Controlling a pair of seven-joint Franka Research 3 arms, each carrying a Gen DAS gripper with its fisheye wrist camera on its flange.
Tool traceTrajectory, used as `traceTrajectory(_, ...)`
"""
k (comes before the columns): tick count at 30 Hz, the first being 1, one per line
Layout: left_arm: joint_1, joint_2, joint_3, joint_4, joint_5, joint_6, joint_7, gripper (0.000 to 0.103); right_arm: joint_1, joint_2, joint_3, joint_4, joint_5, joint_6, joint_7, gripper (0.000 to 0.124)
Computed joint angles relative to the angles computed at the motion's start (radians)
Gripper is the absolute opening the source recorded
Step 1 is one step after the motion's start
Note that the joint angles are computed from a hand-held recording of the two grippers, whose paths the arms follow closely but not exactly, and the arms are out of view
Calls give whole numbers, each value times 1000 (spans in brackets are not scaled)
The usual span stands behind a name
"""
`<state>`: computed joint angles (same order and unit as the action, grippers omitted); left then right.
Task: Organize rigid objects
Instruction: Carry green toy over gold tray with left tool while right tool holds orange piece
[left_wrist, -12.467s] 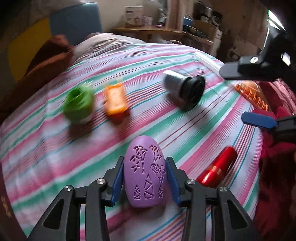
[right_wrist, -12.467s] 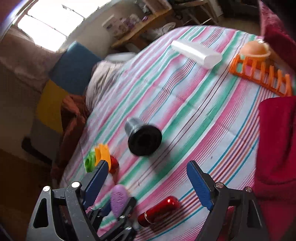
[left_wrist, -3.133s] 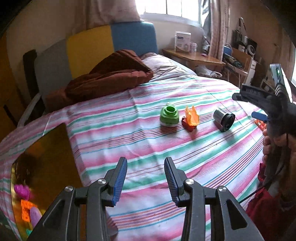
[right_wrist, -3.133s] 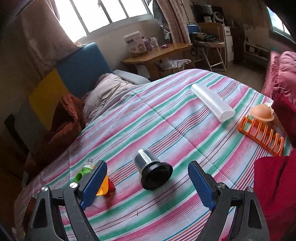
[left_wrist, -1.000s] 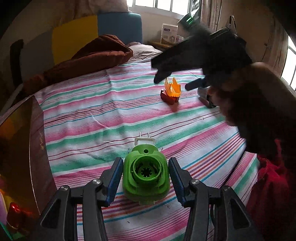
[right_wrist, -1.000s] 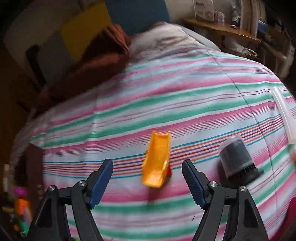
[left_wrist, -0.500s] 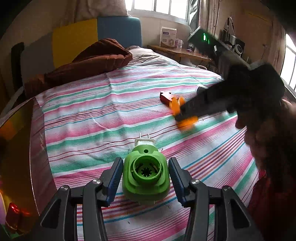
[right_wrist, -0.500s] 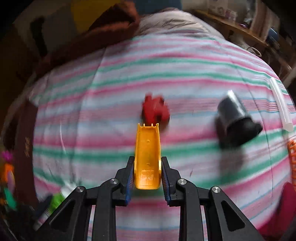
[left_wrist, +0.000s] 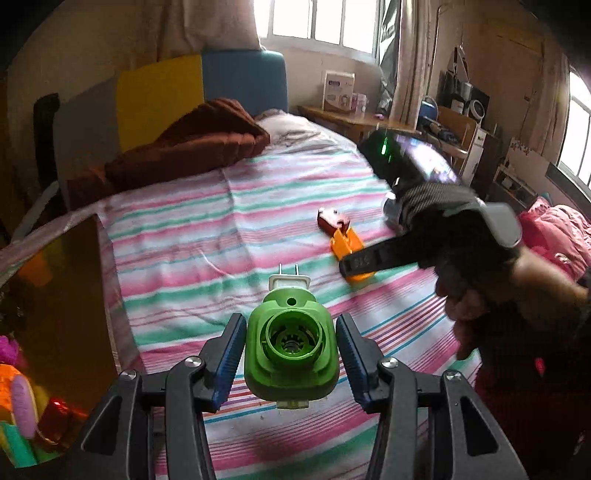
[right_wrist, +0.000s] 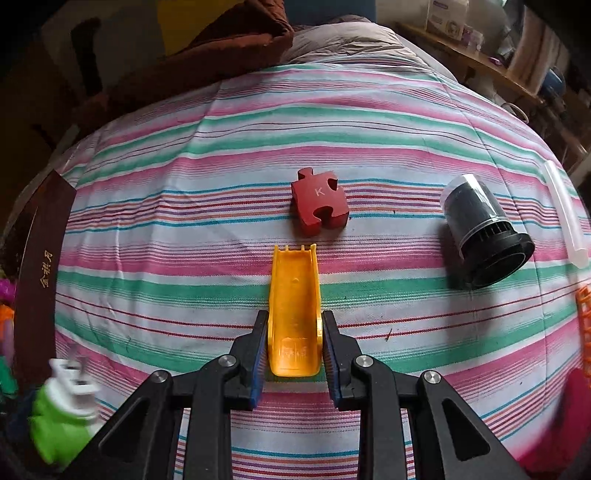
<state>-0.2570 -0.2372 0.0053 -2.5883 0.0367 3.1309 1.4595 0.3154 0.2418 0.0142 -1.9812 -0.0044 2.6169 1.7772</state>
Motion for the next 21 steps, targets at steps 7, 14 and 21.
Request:
traceTrajectory(7, 18, -75, -5, -24, 12, -25, -27, 51, -10, 5, 3, -1, 25, 10, -28, 27)
traceTrajectory(14, 35, -131, -2, -58, 24, -50, -52, 51, -8, 16, -4, 6, 18, 15, -44, 28)
traceTrajectory(21, 52, -178, 2, -91, 37, -57, -75, 51, 23, 15, -20, 0, -79, 28, -8, 27)
